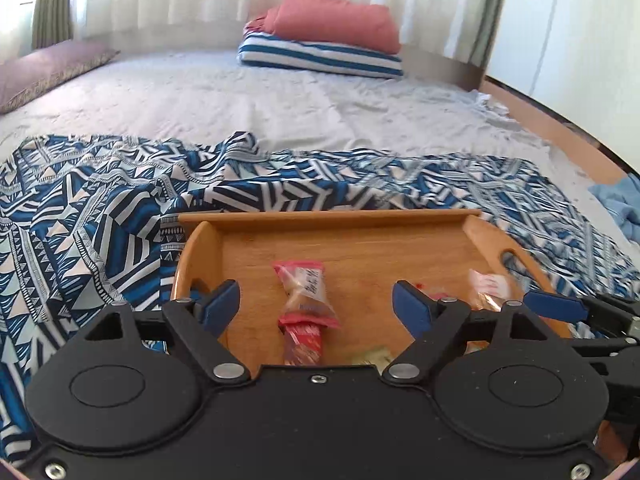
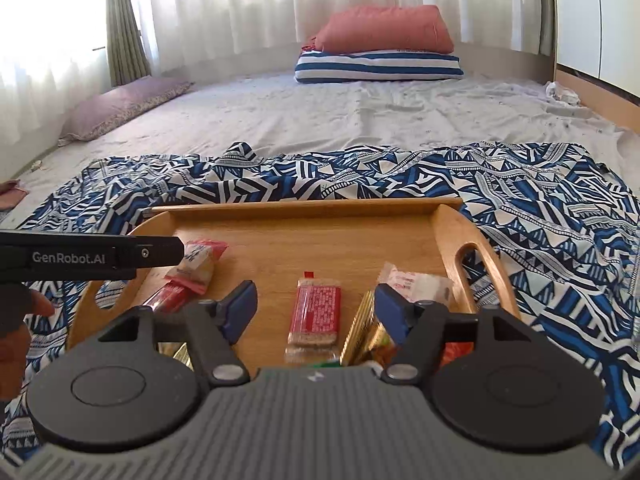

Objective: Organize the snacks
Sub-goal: 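Move both tools back toward the remaining snacks on the cloth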

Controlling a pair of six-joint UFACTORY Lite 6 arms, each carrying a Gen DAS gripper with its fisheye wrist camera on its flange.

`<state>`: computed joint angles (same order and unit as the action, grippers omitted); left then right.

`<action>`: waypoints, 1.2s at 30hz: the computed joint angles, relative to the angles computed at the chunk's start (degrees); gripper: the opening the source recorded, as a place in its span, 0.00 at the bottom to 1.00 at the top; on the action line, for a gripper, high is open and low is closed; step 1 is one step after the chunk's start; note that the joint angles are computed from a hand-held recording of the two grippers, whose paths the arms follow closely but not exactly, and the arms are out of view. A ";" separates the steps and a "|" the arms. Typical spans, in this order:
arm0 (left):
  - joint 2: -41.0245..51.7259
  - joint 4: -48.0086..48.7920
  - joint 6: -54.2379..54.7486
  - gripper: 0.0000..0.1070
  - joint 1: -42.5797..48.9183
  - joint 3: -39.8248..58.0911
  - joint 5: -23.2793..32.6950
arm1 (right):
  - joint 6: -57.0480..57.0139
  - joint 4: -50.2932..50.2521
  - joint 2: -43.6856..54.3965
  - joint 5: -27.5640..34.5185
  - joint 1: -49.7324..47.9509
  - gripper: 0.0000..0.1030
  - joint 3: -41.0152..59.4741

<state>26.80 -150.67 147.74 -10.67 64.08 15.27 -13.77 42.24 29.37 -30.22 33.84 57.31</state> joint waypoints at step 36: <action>-26.41 -24.24 19.59 0.83 -19.19 -36.64 2.11 | 2.83 32.89 -14.04 -22.54 44.29 0.91 -35.33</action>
